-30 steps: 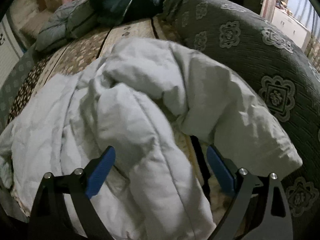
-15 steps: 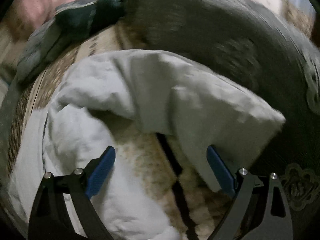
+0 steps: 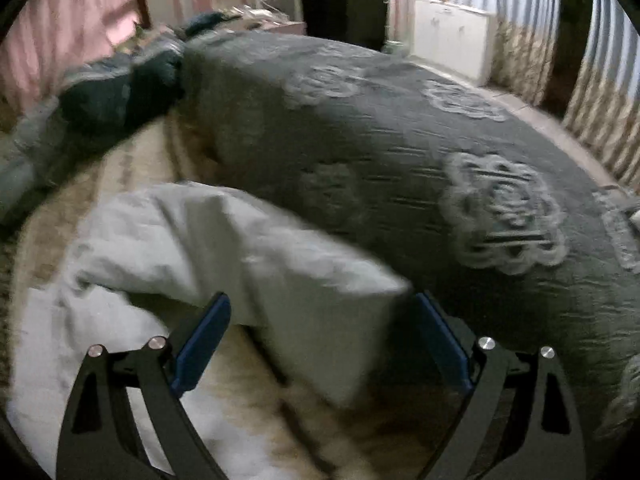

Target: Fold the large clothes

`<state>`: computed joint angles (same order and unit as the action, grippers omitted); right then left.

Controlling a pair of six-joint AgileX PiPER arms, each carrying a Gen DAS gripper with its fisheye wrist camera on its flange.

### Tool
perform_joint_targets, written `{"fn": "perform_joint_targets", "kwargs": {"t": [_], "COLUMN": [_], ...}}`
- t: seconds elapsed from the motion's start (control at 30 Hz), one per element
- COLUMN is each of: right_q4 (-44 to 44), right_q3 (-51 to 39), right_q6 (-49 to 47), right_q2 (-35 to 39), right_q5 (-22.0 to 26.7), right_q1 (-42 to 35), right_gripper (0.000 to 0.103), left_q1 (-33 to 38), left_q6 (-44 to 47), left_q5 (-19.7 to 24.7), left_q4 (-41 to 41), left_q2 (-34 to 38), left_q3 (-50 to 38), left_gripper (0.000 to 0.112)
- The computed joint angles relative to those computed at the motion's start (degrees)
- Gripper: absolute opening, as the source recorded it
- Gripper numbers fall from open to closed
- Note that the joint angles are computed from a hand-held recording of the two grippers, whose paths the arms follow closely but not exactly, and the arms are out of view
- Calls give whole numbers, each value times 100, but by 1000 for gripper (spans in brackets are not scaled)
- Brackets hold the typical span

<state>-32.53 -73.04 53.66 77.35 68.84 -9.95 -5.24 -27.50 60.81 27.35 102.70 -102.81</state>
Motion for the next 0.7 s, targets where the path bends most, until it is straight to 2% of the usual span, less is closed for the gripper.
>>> {"fn": "perform_joint_targets", "kwargs": {"t": [0.07, 0.13, 0.17, 0.2, 0.23, 0.27, 0.33, 0.4, 0.5, 0.53, 0.63, 0.7], "right_q4": [324, 732, 924, 1044, 1092, 1348, 1581, 1439, 1201, 1391, 2612, 2787], "right_q3": [118, 302, 347, 306, 224, 188, 134, -24, -261, -348, -842, -1473], "right_q6": [-456, -976, -1271, -1570, -1709, -1899, -1880, -1464, -832, -874, -1881, -2356], "right_q2": [141, 194, 266, 418, 550, 578, 478, 251, -38, -67, 263, 825], "right_q5": [-163, -746, -976, -1093, -1088, -1211, -1390, -1624, -2441, -2795, -3641, -3654], "right_q1": [-307, -577, -686, -769, -822, -976, -1129, -976, -369, -185, 542, 1310], "right_gripper": [92, 93, 89, 81, 42, 20, 12, 10, 10, 10, 10, 10], "left_q1": [-26, -69, -99, -114, -131, -143, -145, -73, 117, 184, 214, 107], "left_q6": [13, 6, 2, 21, 46, 91, 111, 124, 4, -69, -164, -169], "left_q5": [29, 54, 39, 30, 13, -29, -125, -194, -294, -318, -310, -343], "left_q4": [-20, -2, 1, -8, -17, -35, -35, -131, -382, -489, -652, -750], "left_q2": [90, 168, 205, 217, 225, 202, 137, 65, -57, -104, -187, -299], "left_q3": [-69, -113, -116, -115, -109, -72, 6, 35, 35, 15, -89, -127], "left_gripper": [100, 100, 100, 100, 100, 100, 100, 100, 100, 100, 100, 100]}}
